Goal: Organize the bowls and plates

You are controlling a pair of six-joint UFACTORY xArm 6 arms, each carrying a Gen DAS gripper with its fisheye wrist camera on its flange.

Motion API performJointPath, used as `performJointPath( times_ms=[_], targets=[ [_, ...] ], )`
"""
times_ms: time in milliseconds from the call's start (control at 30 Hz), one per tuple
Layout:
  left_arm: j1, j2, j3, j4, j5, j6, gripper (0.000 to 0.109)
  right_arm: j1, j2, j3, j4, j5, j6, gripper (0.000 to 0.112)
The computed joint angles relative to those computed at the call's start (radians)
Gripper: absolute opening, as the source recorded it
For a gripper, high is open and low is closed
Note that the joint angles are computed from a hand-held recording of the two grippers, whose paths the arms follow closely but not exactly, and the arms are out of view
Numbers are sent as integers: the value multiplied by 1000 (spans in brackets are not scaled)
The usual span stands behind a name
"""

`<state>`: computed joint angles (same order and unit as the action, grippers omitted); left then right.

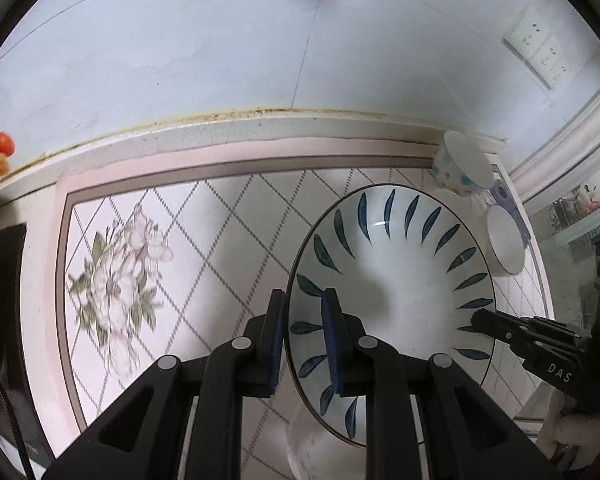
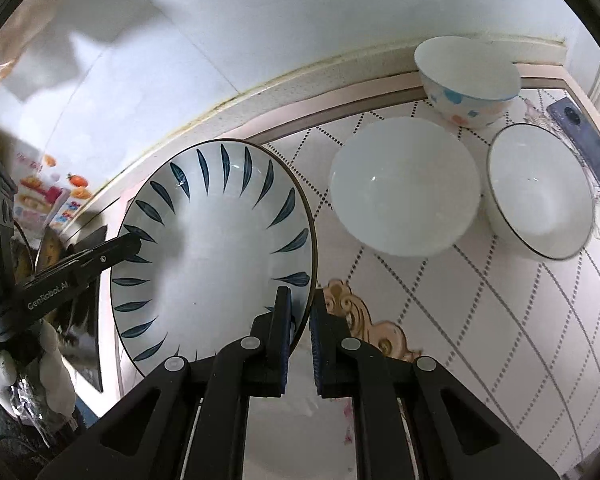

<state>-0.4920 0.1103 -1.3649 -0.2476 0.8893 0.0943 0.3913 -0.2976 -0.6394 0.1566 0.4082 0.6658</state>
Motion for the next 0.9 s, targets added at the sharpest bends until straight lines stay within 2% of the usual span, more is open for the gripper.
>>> performJointPath(
  times_ms=[100,333,600,900],
  targets=[
    [-34,-34,64,13,-39,-49,16,19,-76,48,-12,22,4,10],
    [-62,-171,238,32,-53,-111,16,90,-202,160,-5,46,20,10],
    [-95,-235,376,69,-78,-185,16,144,-218,255,97,15,-41,10],
    [-122,-227,423,106,-106,-243,16,165,-171,283,145,-24,-83,10]
  ],
)
